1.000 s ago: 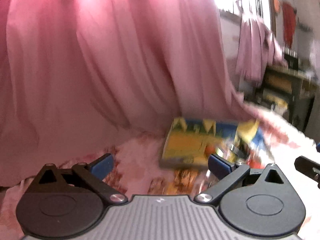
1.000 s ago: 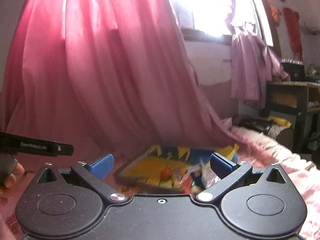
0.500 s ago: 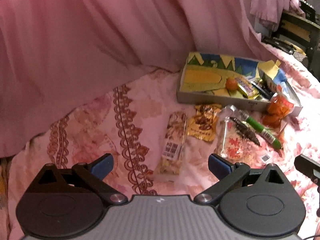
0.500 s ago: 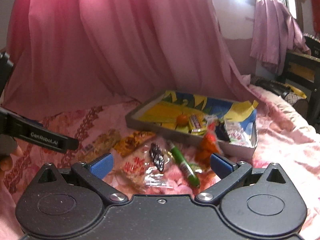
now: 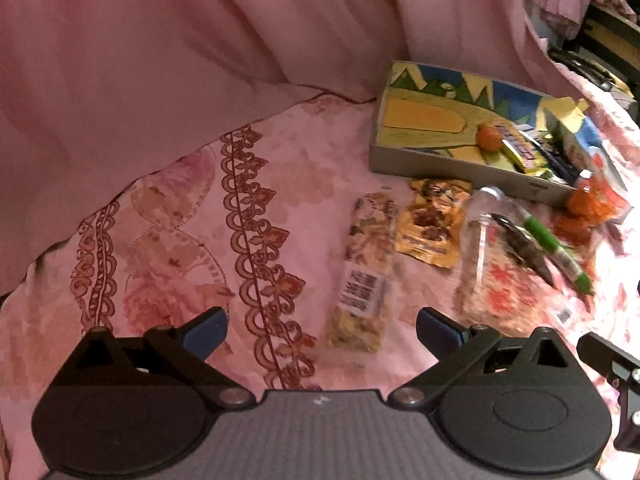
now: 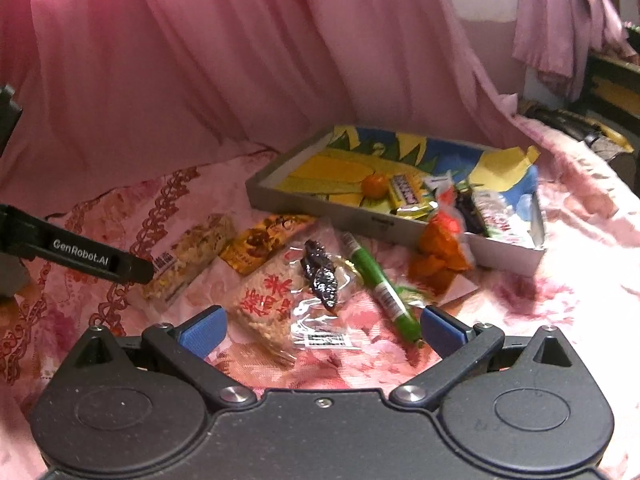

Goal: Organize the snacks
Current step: 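Grasp the nut bar packet with the left tool while the right tool grasps the dark jerky pack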

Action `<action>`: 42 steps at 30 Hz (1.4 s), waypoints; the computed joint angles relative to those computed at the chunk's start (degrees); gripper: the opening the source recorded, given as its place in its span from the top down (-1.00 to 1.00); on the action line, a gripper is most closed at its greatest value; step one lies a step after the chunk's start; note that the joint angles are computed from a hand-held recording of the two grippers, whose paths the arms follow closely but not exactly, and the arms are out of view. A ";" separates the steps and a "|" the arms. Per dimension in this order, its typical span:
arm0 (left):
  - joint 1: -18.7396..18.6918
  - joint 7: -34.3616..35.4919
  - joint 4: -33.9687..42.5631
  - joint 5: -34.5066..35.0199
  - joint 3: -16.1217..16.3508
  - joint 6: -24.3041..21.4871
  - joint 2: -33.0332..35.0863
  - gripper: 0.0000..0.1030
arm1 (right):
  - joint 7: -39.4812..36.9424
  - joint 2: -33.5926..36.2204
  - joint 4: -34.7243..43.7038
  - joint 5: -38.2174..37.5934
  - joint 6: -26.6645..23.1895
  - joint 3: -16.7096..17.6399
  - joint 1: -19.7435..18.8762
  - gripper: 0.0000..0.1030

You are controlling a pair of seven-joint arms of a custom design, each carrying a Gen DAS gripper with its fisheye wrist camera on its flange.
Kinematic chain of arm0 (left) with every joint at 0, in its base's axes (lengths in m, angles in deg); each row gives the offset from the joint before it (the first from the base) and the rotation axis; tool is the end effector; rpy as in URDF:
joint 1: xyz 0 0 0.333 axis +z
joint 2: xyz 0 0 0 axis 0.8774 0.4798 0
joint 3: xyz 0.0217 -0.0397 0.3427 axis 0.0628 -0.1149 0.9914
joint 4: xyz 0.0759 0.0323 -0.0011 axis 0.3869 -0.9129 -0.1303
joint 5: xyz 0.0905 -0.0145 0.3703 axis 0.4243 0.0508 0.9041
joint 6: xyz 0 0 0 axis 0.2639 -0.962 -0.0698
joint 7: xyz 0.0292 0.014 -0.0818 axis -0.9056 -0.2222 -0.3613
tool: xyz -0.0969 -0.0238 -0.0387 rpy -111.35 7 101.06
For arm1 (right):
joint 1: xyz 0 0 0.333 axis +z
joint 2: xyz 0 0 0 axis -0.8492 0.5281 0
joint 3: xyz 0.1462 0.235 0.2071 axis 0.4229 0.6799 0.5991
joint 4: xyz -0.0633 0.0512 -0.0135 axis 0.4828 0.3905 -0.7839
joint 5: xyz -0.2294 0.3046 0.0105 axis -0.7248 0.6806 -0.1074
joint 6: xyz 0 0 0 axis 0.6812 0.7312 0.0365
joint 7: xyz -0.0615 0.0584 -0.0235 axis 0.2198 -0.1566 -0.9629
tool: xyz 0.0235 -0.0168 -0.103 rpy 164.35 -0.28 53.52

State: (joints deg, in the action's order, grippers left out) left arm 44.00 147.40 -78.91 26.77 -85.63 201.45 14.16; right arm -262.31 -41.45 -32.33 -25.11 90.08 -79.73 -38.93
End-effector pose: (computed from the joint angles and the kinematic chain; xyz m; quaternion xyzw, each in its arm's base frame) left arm 0.6508 -0.2306 0.4413 -0.5964 0.7438 -0.2168 0.2101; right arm 0.5452 0.2467 0.4202 -0.6507 0.6301 -0.2743 0.3230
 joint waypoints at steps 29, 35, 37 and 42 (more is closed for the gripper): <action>5.85 26.25 10.79 -21.02 -7.23 -3.80 9.80 0.18 | -25.06 13.32 8.13 34.68 8.54 -8.61 5.93 -0.07; 6.23 28.02 9.93 -23.80 -8.06 -4.25 9.10 0.21 | -29.68 12.52 7.53 40.58 6.02 -7.61 6.28 0.03; 6.81 28.64 9.92 -25.96 -8.95 -5.29 8.87 0.21 | -31.05 12.10 7.51 41.28 4.71 -7.33 6.69 0.04; 7.70 30.26 8.78 -30.43 -10.48 -6.77 7.72 0.21 | -31.95 10.65 6.66 39.08 2.71 -8.25 8.78 0.12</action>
